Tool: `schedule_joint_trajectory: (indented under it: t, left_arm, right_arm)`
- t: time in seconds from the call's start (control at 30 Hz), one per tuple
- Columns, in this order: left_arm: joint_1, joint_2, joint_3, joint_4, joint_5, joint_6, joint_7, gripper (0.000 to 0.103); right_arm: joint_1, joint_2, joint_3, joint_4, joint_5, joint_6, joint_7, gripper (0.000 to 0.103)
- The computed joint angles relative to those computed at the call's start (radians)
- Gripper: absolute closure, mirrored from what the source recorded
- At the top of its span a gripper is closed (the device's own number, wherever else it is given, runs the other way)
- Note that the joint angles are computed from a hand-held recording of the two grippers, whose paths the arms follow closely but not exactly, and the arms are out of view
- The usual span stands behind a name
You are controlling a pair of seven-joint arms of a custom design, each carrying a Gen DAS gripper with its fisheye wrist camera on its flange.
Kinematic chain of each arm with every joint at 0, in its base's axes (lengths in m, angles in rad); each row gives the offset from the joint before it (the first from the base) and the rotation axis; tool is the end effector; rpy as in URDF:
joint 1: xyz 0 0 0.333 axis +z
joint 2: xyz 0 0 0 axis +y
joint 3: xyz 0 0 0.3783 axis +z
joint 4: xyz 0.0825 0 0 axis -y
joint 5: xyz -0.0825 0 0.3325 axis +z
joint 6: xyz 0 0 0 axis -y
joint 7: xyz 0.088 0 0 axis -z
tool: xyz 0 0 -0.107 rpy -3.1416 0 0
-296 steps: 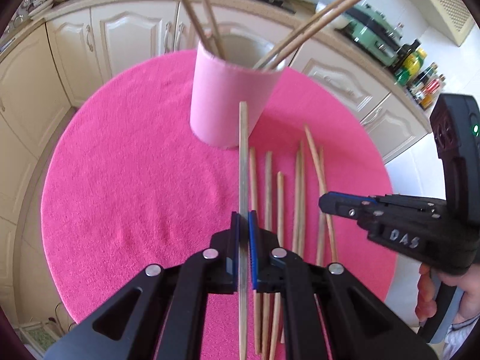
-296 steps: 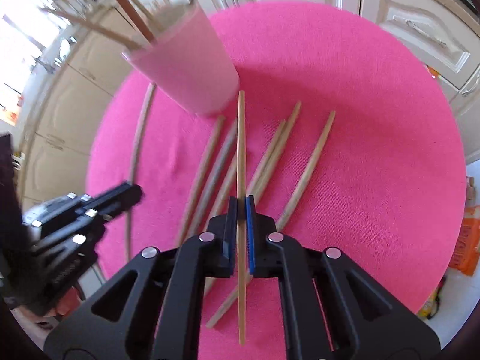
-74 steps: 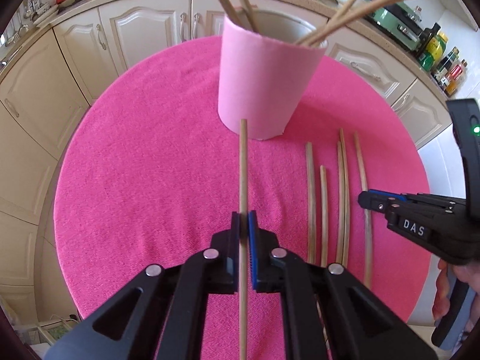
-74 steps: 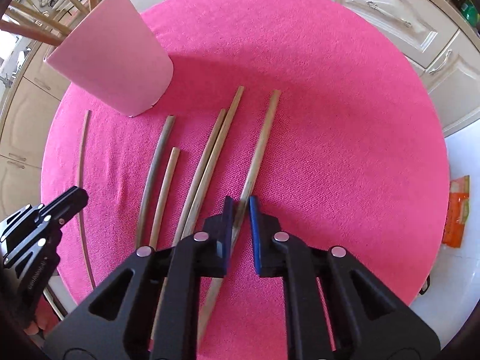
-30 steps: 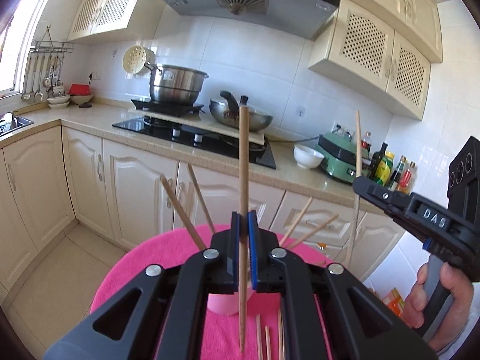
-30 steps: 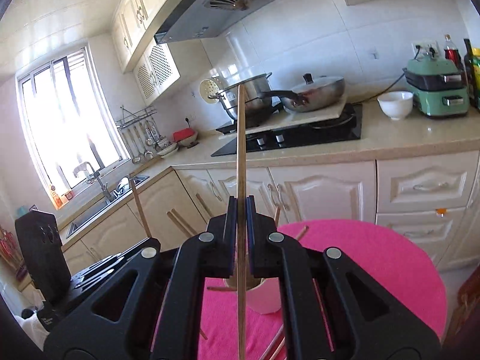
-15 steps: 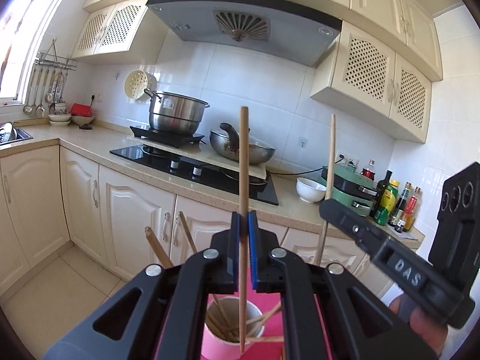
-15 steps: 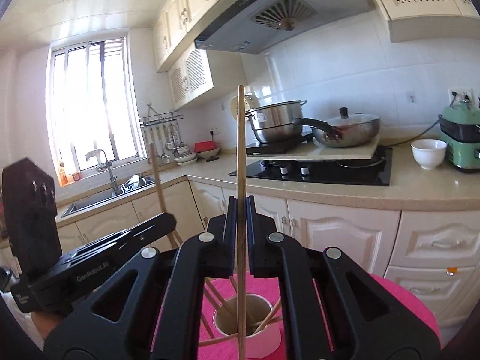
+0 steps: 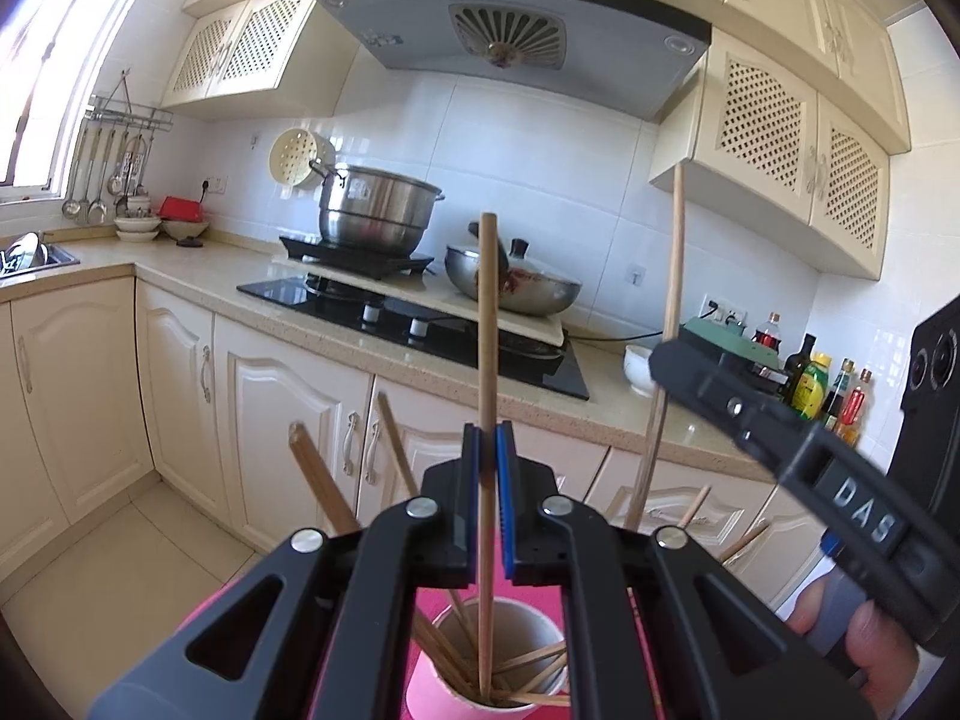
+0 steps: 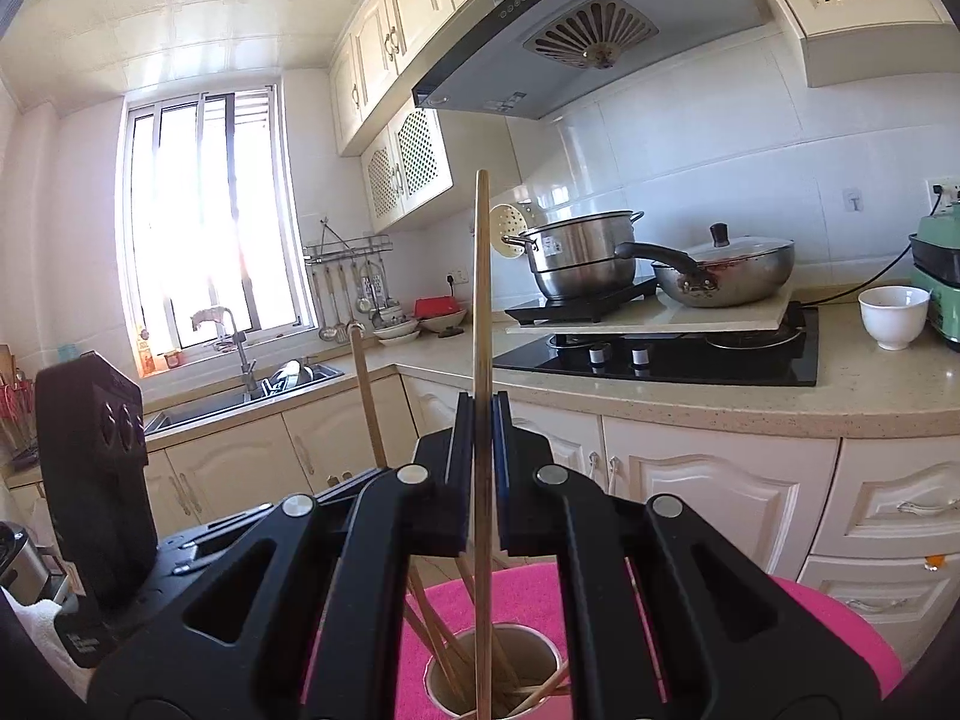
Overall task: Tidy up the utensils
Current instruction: 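Raise the left tool's chopstick upright over the cup while the right tool carries its chopstick there, then open the left tool to drop its chopstick into the cup while the right tool releases its own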
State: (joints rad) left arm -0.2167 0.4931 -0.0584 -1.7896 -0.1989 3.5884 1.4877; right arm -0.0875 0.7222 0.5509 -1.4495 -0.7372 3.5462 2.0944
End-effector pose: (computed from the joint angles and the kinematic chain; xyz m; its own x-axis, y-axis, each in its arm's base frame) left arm 0.6656 -0.1516 0.5272 -0.1092 -0.9608 0.2547 -0.3051 -0.2114 -0.9286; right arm 0.6784 0.2502 0.5546 0.5882 -0.7770 -0.2243 -0.2181 0.1147 -0.9692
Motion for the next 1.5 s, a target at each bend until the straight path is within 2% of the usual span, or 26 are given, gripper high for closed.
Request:
schedule_joint_trajectory:
  t: [0.17,0.43,0.6,0.63,0.7,0.77,0.83,1.0,1.17,1.23,1.3,1.43,1.5]
  left_arm:
    - [-0.016,0.002,0.014,-0.020,-0.007,-0.011,0.015,0.097]
    - [-0.010,0.000,0.000,-0.052,0.017,-0.034,0.018,0.097]
    - [-0.032,-0.007,0.020,-0.074,-0.001,-0.052,0.017,0.097]
    - [-0.030,-0.008,0.017,-0.080,-0.002,-0.046,0.012,0.097]
    - [-0.054,-0.011,0.041,-0.083,-0.024,-0.055,0.017,0.097]
    - [-0.063,-0.014,0.050,-0.085,-0.033,-0.059,0.021,0.094]
    - [-0.090,-0.019,0.078,-0.089,-0.062,-0.053,0.028,0.080]
    - [-0.079,-0.040,0.060,-0.107,-0.079,-0.038,0.024,0.079]
    - [-0.104,-0.060,0.081,-0.124,-0.118,-0.039,0.043,0.079]
    - [-0.099,-0.069,0.076,-0.128,-0.122,-0.047,0.045,0.075]
    - [-0.065,-0.077,0.040,-0.131,-0.097,-0.063,0.026,0.074]
    - [-0.131,-0.087,0.112,-0.117,-0.141,-0.113,0.034,0.073]
    - [-0.238,-0.088,0.230,-0.104,-0.197,-0.146,0.065,0.073]
  right_arm:
    - [-0.021,0.023,0.041,0.015,-0.024,-0.023,-0.005,0.096]
    - [-0.042,0.041,0.089,0.018,0.006,-0.052,-0.069,0.096]
    - [-0.019,0.033,0.057,0.008,0.050,-0.037,-0.103,0.096]
    - [0.000,0.023,0.025,0.001,0.070,-0.021,-0.111,0.096]
    - [0.006,0.023,0.016,0.002,0.073,-0.015,-0.108,0.096]
    - [0.018,0.021,-0.002,0.002,0.078,-0.002,-0.104,0.096]
    - [0.030,0.014,-0.023,0.000,0.077,0.006,-0.100,0.096]
    - [0.022,0.010,-0.013,-0.005,0.040,0.006,-0.074,0.096]
    - [-0.007,0.005,0.022,-0.021,0.002,-0.024,-0.066,0.096]
    - [-0.022,-0.002,0.038,-0.040,0.000,-0.038,-0.074,0.096]
    - [-0.043,-0.013,0.061,-0.063,-0.003,-0.057,-0.086,0.096]
    - [-0.086,-0.030,0.116,-0.104,0.013,-0.109,-0.128,0.096]
    - [-0.109,-0.043,0.144,-0.129,0.026,-0.144,-0.147,0.096]
